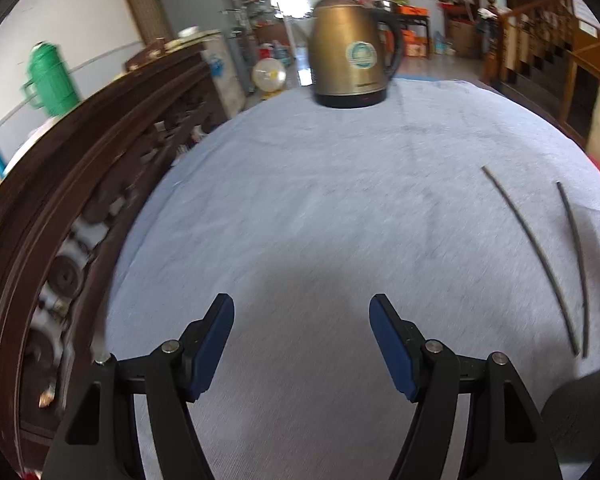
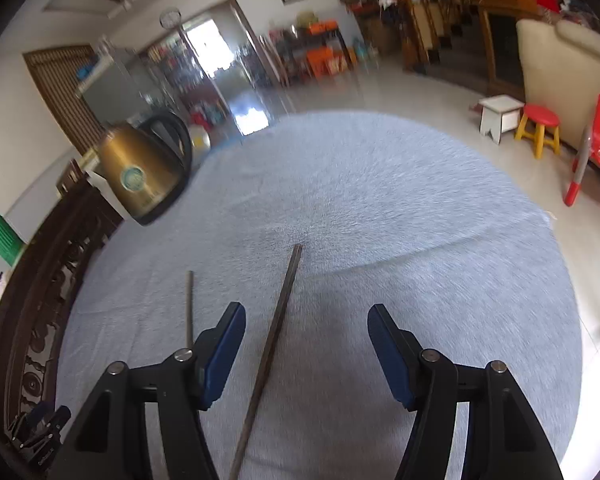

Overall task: Organize utensils
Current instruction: 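Grasp a dark chopstick with the right gripper while the left gripper grasps the other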

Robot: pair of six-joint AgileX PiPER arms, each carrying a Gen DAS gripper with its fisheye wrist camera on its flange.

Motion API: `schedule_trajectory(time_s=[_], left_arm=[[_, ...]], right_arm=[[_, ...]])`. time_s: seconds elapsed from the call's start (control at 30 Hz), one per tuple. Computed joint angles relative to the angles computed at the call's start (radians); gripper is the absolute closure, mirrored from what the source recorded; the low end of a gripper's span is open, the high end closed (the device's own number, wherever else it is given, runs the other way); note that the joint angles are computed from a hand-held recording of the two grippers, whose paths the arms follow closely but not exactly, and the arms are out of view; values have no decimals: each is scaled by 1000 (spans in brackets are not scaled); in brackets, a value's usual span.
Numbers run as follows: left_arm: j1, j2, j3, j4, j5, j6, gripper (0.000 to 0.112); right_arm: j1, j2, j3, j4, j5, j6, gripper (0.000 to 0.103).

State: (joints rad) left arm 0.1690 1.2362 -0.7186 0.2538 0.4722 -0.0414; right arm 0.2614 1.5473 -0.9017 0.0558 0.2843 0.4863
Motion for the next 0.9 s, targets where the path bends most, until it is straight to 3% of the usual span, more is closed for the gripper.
schedule_trajectory(time_s=[0.07, 0.27, 0.33, 0.4, 0.47, 0.5, 0.67, 0.77, 0.9], left_arm=[[-33, 68, -78, -36, 42, 17, 41], [-121, 244, -289, -133, 142, 77, 41], [-152, 301, -366, -170, 187, 100, 41], [-187, 340, -422, -202, 221, 116, 41], [-213, 394, -496, -239, 260, 129, 41], [-224, 428, -542, -269, 287, 141, 41], [-276, 588, -741, -329, 401, 119, 41], [-299, 677, -843, -358, 465, 113, 41], [-328, 758, -924, -367, 512, 74, 42]], right_arm=[[-7, 77, -88, 31, 49, -28, 36], [17, 291, -360, -79, 257, 109, 36], [14, 317, -386, -65, 282, 97, 36], [35, 336, -404, -130, 299, 159, 40], [69, 347, -414, -249, 314, 252, 56], [84, 352, -418, -297, 322, 292, 58], [116, 357, -393, -413, 276, 358, 82], [125, 344, -349, -467, 218, 404, 90], [123, 326, -283, -547, 117, 471, 93]])
